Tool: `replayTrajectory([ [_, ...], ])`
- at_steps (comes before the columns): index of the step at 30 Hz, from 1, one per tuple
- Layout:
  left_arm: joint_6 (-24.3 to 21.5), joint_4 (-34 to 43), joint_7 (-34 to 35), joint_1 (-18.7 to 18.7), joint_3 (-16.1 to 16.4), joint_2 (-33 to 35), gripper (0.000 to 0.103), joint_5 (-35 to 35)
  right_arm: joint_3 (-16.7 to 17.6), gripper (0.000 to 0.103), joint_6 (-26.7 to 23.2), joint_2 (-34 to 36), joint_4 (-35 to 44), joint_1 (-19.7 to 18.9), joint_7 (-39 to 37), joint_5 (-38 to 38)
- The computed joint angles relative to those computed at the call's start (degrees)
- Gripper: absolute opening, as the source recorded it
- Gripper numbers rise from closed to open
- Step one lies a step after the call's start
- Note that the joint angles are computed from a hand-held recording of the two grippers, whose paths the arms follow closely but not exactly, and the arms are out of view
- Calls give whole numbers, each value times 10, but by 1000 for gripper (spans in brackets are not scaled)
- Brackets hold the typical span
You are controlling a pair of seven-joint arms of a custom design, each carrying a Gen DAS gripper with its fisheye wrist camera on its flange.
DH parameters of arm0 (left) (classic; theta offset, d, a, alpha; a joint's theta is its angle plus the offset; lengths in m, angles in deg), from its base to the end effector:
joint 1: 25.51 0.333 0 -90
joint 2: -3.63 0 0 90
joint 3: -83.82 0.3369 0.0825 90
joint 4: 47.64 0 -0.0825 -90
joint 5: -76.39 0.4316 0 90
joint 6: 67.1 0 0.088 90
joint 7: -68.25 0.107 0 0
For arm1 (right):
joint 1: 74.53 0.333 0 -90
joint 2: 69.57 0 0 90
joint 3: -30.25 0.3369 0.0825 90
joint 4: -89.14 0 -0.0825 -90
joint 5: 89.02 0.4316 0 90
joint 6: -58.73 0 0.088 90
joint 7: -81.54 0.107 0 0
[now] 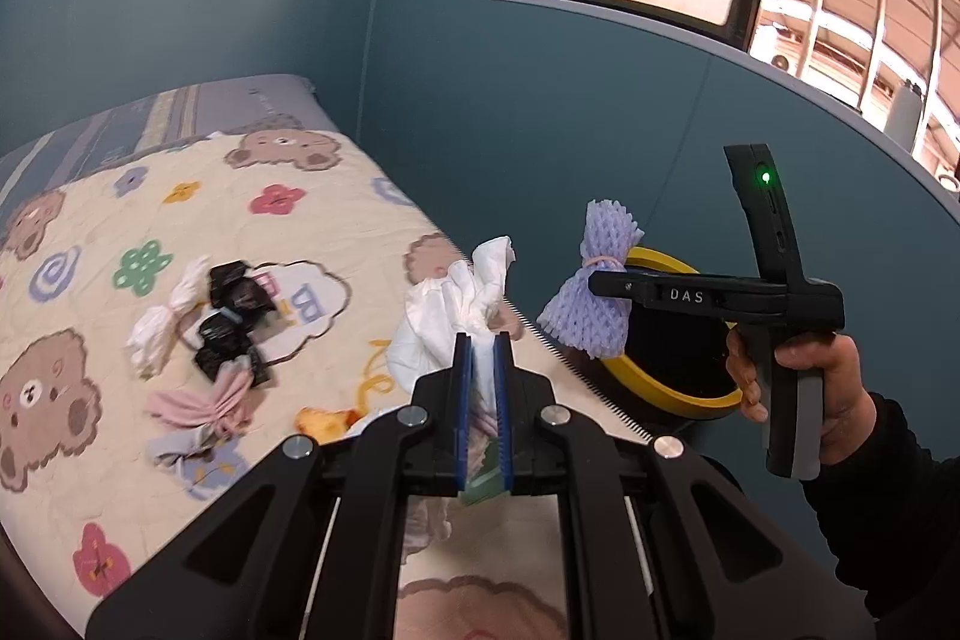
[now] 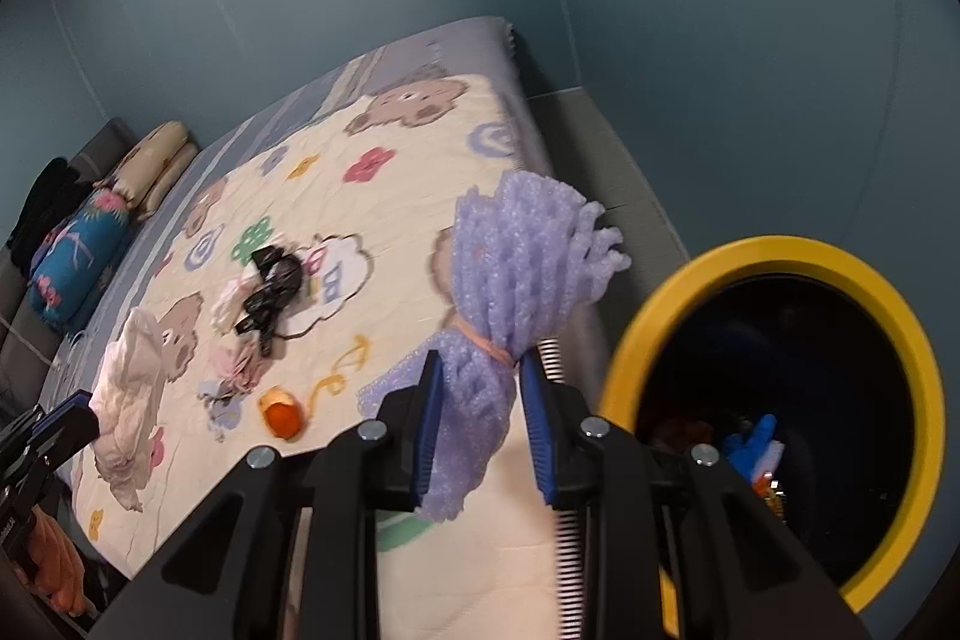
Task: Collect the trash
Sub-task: 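Carry the tissue in left tool while right tool carries the mesh net to the bin, then open left tool over the bin while right tool opens to drop the net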
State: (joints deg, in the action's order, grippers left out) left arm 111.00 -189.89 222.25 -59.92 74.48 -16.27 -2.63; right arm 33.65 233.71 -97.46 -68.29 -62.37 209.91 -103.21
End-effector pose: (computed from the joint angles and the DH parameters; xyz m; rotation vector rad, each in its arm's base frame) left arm 0.3967 -0.2694 0.4738 -1.2517 2.2087 -1.3175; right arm 0.4162 0.1359 0.4431 -1.5593 1.8229 -0.4839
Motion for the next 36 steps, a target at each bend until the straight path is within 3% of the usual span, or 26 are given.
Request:
replayTrajectory([
  [15, -14, 83, -71, -4, -45, 99, 7, 113, 8, 25, -14, -111, -74, -114, 25, -33],
  [18, -13, 101, -90, 1, -58, 124, 7, 143, 24, 25, -18, -132, -85, -145, 38, -43],
  [24, -10, 146, -181, 23, -91, 191, 7, 261, 42, 25, -19, -152, -96, -199, 61, -67],
  [29, -14, 187, -231, 41, -116, 240, 7, 321, 67, 25, -19, -159, -94, -245, 85, -95],
  [31, -15, 204, -295, 38, -112, 265, 7, 385, 69, 25, -15, -154, -91, -255, 90, -103],
  [36, -30, 245, -340, 56, -135, 313, 7, 435, 91, 25, -14, -148, -85, -292, 113, -125],
])
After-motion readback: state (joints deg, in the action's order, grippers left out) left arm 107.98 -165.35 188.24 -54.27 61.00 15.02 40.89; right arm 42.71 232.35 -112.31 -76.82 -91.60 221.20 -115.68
